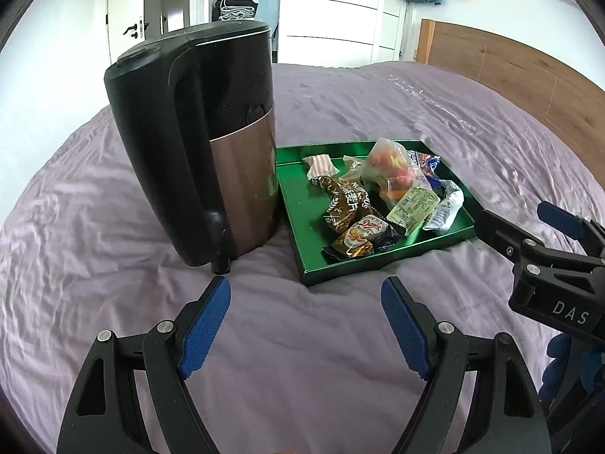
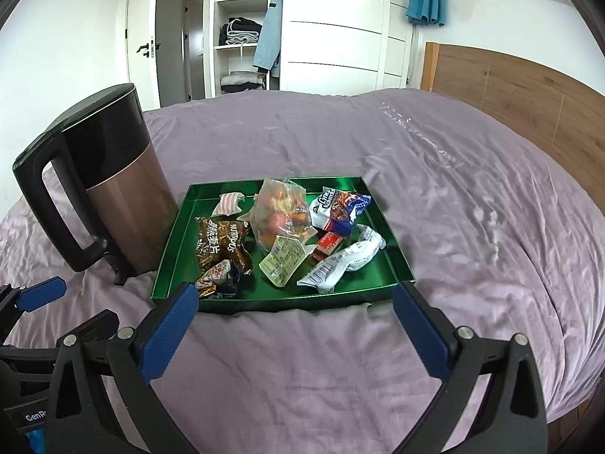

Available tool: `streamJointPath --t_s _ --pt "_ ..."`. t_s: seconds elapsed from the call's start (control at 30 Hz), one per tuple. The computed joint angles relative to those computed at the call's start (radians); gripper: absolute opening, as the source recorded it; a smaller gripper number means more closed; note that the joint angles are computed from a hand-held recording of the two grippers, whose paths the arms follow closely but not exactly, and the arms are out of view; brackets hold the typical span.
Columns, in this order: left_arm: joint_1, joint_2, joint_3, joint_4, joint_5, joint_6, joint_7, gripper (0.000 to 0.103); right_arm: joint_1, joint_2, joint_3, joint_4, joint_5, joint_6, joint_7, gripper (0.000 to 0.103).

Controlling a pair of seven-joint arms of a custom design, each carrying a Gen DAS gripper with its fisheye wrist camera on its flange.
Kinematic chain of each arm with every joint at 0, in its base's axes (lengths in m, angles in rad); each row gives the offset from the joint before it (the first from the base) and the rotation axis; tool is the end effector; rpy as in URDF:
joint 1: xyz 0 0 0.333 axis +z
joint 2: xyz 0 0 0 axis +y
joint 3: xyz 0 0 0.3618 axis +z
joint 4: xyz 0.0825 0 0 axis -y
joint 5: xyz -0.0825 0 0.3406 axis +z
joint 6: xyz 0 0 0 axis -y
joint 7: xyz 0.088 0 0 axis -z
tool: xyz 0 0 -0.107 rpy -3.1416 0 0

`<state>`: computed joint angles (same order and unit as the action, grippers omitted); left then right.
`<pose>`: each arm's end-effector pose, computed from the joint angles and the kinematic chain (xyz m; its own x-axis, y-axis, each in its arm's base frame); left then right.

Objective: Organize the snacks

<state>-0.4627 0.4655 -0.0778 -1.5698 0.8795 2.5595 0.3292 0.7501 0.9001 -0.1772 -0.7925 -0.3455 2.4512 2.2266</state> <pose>0.6043 -0.3627 0.4883 0.0857 -0.9960 0.0240 -0.6974 -0.0771 -0.7125 0.6416 0.5095 0.5211 0.2198 -0.9755 -0.0024 -0.6314 -0.1404 -0.7627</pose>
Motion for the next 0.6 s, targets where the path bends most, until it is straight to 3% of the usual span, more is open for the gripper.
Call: streamJointPath --t_s 0.6 --pt "0.008 -0.012 -0.001 -0.014 -0.013 0.009 0.006 0.077 -0.009 0.026 0.020 0.037 0.042 -0.017 -0.019 0.103"
